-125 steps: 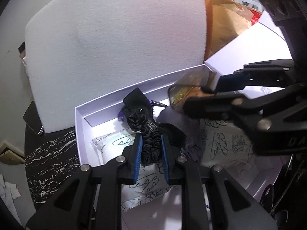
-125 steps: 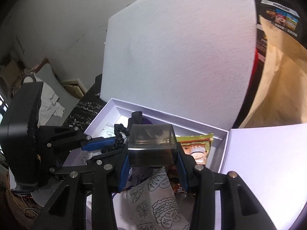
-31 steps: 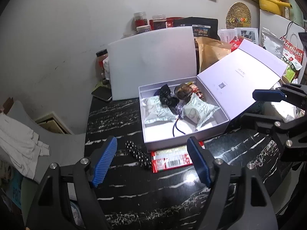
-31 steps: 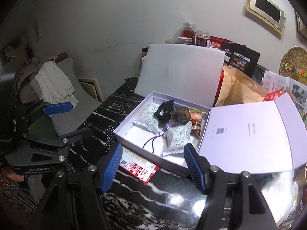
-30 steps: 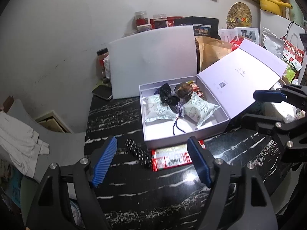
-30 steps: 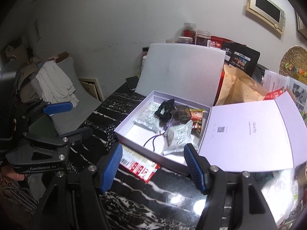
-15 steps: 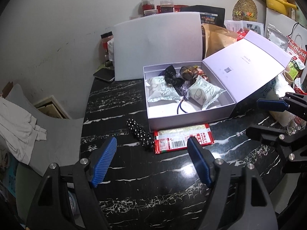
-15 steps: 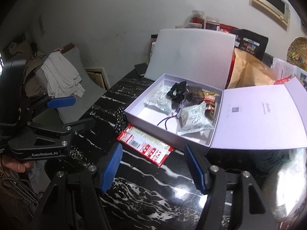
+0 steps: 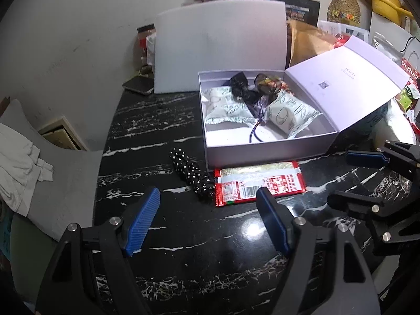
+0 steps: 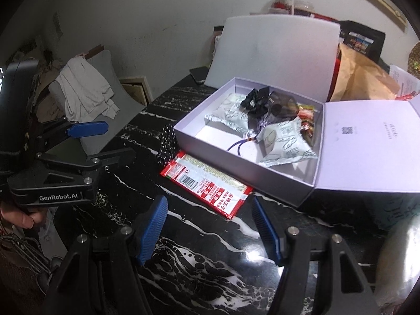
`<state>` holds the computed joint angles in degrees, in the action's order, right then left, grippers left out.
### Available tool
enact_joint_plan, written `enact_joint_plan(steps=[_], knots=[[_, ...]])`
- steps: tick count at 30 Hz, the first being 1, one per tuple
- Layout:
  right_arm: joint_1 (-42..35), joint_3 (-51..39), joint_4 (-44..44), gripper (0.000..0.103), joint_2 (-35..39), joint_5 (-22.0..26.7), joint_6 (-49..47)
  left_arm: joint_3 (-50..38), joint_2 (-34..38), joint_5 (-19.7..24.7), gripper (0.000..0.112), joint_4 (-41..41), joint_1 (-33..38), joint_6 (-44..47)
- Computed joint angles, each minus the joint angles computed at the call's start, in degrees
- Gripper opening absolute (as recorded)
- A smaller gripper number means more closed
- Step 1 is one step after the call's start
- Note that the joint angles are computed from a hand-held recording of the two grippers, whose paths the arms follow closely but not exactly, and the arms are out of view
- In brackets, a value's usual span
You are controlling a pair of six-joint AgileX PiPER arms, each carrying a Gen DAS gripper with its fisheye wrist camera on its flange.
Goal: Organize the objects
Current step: 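Reach both tools down toward the polka-dot scrunchie and red snack packet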
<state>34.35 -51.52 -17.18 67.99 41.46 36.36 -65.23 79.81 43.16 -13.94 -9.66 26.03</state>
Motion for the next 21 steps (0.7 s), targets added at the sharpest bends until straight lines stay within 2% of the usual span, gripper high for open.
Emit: enact_joint_plan(steps=[10,21], knots=[[-6.5,0.2,6.8,0.067,8.0,-7.3,-8.6,-3.1,10.9,-3.5,0.075,-2.3,0.9,3.2],[-10.7,-1.3,11.1,0.067,15.7,-12.6,-14.2,-12.3,22.8,-2.7,0.075,-5.0,2.1,4.2]])
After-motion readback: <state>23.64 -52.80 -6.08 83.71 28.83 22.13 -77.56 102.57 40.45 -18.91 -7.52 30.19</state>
